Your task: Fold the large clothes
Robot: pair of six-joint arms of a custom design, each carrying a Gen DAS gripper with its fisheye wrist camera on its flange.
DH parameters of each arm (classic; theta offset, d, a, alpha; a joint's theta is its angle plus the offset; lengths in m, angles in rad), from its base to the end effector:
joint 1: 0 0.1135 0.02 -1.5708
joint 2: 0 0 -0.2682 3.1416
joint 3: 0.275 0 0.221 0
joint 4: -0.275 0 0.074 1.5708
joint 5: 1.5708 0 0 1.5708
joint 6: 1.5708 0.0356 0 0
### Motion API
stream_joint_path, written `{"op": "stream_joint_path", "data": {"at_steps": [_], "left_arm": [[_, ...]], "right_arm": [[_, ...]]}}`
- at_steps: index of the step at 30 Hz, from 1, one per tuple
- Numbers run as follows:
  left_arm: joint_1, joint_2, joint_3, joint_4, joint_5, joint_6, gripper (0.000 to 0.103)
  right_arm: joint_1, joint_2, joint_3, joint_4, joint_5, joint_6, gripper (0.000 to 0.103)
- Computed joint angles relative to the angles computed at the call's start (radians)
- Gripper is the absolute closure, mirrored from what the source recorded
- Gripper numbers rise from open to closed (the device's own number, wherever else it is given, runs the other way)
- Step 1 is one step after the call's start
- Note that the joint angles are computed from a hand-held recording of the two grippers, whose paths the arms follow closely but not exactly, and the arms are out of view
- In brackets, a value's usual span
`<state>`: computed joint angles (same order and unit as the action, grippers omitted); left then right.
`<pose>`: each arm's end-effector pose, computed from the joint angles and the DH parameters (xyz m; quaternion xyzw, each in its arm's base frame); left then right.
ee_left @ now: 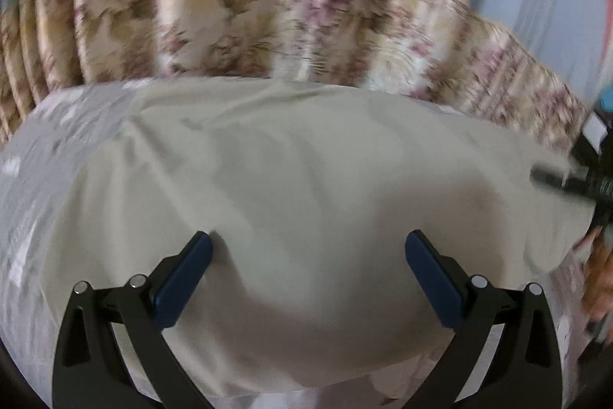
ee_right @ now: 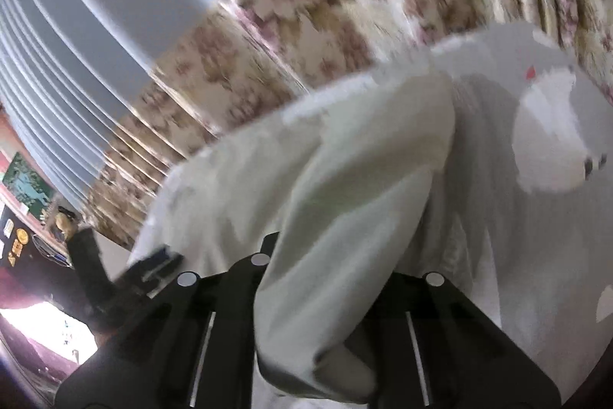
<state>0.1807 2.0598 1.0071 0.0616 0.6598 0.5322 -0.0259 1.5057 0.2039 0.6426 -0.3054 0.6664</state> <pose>0.3575 0.0431 0.1098 0.2497 0.8765 -0.1966 0.3617 0.2025 0.0055 0.1259 0.2381 0.8575 0.2666 0.3699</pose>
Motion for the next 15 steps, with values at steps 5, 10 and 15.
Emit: {"op": "stream_joint_path", "data": {"at_steps": [5,10,15], "left_arm": [[-0.096,0.017,0.080,-0.047,-0.098,-0.053,0.002],[-0.191,0.176,0.251,-0.128,-0.245,-0.042,0.001],[-0.187,0.175,0.205,-0.052,-0.231,-0.038,0.002]], "right_arm": [[0.070,-0.128,0.089,-0.095,0.005,0.049,0.092],[0.177,-0.082,0.164,-0.082,0.041,0.082,0.093],[0.292,0.024,0.259,-0.025,0.099,0.136,0.092]]}}
